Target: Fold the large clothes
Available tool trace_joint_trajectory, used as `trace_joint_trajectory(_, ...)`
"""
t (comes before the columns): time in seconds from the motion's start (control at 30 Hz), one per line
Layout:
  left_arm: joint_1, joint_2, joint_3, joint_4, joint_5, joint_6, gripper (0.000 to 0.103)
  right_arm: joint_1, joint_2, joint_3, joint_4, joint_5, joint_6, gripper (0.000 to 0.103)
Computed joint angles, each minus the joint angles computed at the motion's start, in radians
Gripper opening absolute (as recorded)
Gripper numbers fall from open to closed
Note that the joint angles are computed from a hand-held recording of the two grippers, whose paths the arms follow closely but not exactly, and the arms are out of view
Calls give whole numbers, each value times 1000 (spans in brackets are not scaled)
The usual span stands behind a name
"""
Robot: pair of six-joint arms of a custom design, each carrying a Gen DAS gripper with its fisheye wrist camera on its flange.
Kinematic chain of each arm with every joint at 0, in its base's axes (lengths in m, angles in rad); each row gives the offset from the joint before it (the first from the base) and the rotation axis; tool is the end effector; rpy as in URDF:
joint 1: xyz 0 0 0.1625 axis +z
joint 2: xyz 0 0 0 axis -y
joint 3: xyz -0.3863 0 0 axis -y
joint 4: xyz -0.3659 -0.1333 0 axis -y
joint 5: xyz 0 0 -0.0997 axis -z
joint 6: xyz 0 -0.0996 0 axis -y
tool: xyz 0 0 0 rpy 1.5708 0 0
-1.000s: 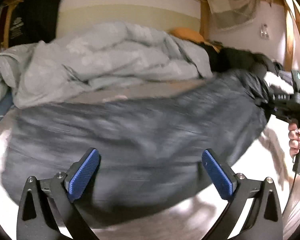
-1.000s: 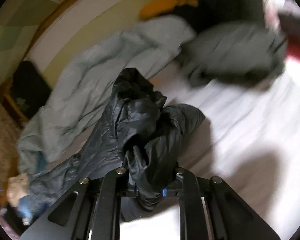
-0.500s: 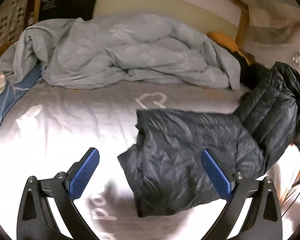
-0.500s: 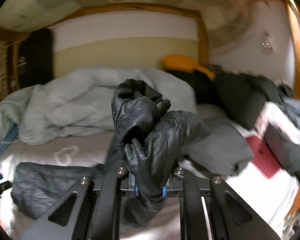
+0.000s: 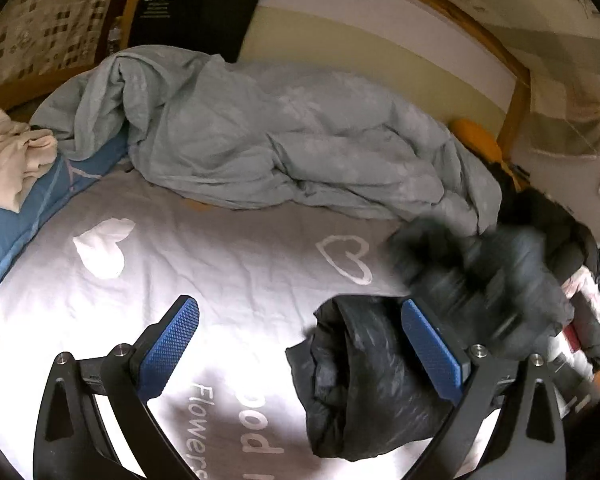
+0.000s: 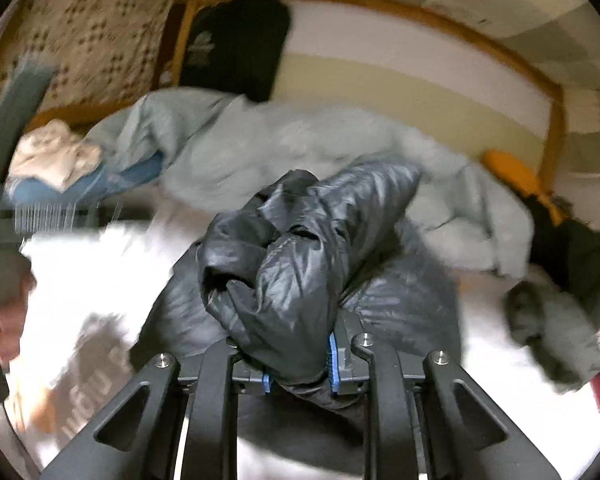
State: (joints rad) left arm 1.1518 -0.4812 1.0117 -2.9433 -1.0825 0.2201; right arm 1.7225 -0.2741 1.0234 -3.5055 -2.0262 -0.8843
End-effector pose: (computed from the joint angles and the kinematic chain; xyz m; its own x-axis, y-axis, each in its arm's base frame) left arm -0.1570 -0.7950 0.1720 -0.8671 0.1715 -0.4678 0.4716 0.5850 -0.6598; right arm 0.2033 -0.7379 0.0766 -0.5578 -0.1181 0.8215 -0.7703 0.4422 -0.4595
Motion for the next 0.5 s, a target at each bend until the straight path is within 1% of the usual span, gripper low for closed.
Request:
trace_joint_trajectory(0.03, 1, -3, 2, -2, -3, 0, 100, -5, 10, 7, 6, 1, 5, 20)
trace_joint_trajectory(0.07, 1, -4, 1, -3, -4, 2, 100, -10, 36, -13, 13, 0, 3, 20)
trace_joint_trajectory(0.13, -1, -5, -1, -1, -5, 9, 100, -15, 90, -53, -26, 2, -43, 20)
trace_joint_trajectory(0.17, -1, -4, -4, 0, -5, 13, 100, -19, 120, -74, -63, 4, -92, 22)
trace_joint_trajectory(0.2, -1, -5, -3, 2, -8, 15, 100, -22, 137, -86, -81, 8, -118, 25)
trace_joint_trajectory(0.27, -1, -11, 6, 1, -21, 20, 100, -28, 168, -112, -113, 17, -164, 28)
trace_joint_trajectory(0.33, -4, -14, 16, -10, -22, 30, 100, -29, 188, -139, -121, 23, -192, 34)
trace_joint_trajectory(0.37, -5, -14, 17, -14, -21, 34, 100, -32, 175, -109, -132, 33, -191, 45)
trace_joint_trajectory(0.4, -6, -13, 19, -16, -20, 36, 100, -35, 153, -74, -120, 54, -173, 64)
trace_joint_trajectory(0.43, -6, -12, 18, -16, -20, 35, 100, -37, 129, -33, -115, 73, -154, 71)
trace_joint_trajectory(0.47, -6, -12, 18, -16, -22, 34, 100, -36, 110, 0, -126, 95, -134, 76)
trace_joint_trajectory(0.5, -5, -11, 18, -17, -24, 34, 100, -35, 111, 6, -141, 100, -132, 76)
